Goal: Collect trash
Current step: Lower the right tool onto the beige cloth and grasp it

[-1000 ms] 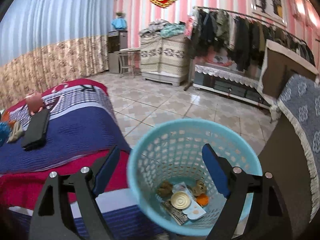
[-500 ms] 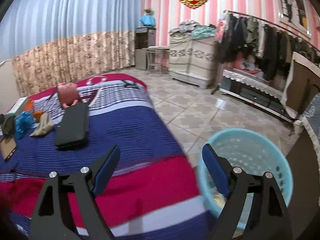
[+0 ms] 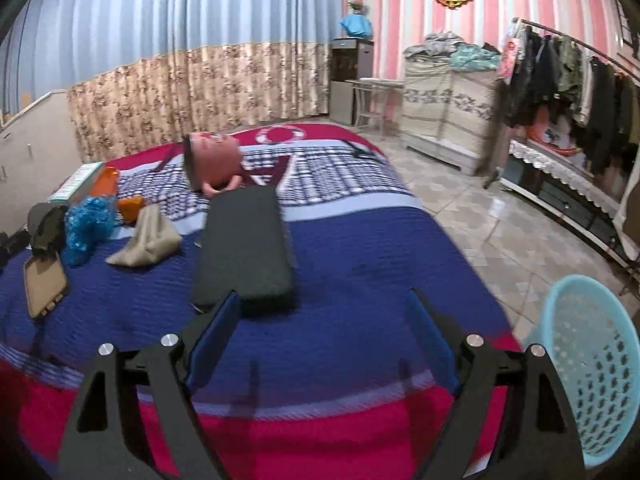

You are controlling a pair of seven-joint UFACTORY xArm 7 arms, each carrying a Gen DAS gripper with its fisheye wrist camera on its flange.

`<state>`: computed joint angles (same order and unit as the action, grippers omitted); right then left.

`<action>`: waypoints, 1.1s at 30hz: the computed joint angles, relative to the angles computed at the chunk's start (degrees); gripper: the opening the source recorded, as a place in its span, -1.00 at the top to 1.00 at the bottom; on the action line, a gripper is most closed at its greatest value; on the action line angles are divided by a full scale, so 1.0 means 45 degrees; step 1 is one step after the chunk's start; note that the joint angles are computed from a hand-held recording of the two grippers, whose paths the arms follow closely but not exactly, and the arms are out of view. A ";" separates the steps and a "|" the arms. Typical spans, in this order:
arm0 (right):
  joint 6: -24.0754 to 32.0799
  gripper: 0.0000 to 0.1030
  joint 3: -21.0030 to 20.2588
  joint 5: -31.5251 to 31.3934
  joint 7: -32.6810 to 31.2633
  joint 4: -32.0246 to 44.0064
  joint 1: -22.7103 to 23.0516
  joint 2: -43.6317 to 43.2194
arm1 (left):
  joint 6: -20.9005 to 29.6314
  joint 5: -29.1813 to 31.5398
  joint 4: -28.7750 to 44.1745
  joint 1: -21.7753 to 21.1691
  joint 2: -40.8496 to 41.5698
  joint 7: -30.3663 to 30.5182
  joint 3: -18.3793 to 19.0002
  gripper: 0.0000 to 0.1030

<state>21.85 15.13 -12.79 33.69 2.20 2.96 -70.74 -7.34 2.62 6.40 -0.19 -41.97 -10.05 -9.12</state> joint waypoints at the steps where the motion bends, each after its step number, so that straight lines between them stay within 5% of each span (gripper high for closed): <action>1: -0.0360 -0.61 0.0132 0.0007 0.0110 0.0185 -0.0072 0.0520 | -0.0133 0.0015 -0.0052 0.0164 0.0087 0.0045 0.0042 -0.84; 7: -0.2977 -0.61 0.1573 -0.0218 0.0952 0.1791 -0.0872 0.4253 | -0.0394 0.0038 -0.0183 0.0803 0.0337 0.0448 0.0296 -0.84; 13: -0.4114 -0.61 0.3096 -0.0831 0.1313 0.3178 -0.1951 0.6707 | -0.0753 -0.0072 -0.0281 0.0612 0.0467 0.1028 0.1187 -0.84; 17: -0.4731 -0.56 0.2846 -0.0983 0.0789 0.3750 -0.1719 0.8136 | -0.0825 -0.0181 -0.0291 0.0457 0.0497 0.1262 0.1369 -0.84; 22: -0.4422 -0.07 0.2087 -0.0817 0.0037 0.4269 -0.0796 0.9417 | -0.0882 -0.0298 0.0091 -0.0107 0.0847 0.1413 0.1637 -0.84; 30: -0.5292 0.84 0.0348 0.0492 -0.0701 0.3094 0.0898 0.8254 | -0.0618 -0.0391 0.0841 -0.1577 0.1555 0.1214 0.1599 -0.84; 33: -0.5049 0.86 -0.0160 0.0914 -0.0967 0.2350 0.1323 0.7009 | -0.0331 -0.0461 0.1495 -0.2801 0.2565 0.1104 0.2285 -0.83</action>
